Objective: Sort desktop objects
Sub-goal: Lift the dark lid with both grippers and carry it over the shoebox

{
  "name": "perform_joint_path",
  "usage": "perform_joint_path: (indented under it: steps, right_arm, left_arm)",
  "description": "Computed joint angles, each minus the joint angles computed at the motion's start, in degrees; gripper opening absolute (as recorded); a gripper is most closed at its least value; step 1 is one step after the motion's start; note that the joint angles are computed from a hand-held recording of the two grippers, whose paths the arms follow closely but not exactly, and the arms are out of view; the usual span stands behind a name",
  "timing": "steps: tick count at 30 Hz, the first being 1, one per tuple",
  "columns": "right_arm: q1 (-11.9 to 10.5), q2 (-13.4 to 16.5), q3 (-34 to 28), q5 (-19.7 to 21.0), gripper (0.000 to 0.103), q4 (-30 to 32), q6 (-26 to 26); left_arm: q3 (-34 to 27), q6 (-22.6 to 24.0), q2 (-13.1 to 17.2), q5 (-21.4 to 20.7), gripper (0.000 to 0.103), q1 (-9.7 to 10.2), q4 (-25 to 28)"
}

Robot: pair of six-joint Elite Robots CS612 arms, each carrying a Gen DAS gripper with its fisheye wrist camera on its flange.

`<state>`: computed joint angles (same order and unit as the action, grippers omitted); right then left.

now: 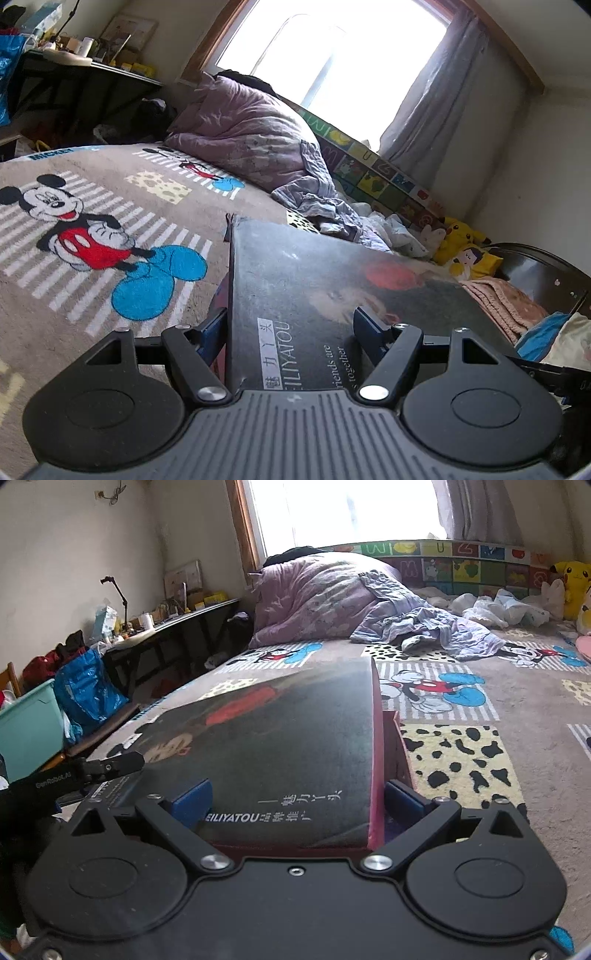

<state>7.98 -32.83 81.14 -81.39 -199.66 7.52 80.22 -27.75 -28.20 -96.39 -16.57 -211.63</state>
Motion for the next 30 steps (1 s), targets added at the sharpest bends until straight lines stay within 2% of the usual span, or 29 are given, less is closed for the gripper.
perform_joint_path:
  steps: [6,15,21,25,30]
  right_arm:
    - [-0.1,0.8,-1.4,-0.8,0.101,0.8,2.3]
    - [-0.3,1.7,-2.9,-1.4,0.101,2.1,2.8]
    - [0.0,1.8,-2.1,-5.4,0.101,-0.1,0.5]
    - [-1.1,1.9,-1.2,-4.0,0.101,-2.2,6.5]
    - [-2.9,2.6,-1.6,2.1,0.101,-1.0,14.6]
  left_arm:
    - [-1.4,-1.8,1.1,1.5,0.072,-0.42,0.0]
    - [-2.8,-2.2,1.9,1.7,0.072,-0.61,1.1]
    - [-3.1,-3.5,1.8,1.2,0.073,-0.63,2.5]
    - [-3.1,-4.6,1.8,2.2,0.073,-0.72,2.5]
    - [-2.4,-1.6,1.2,4.4,0.073,-1.48,2.7]
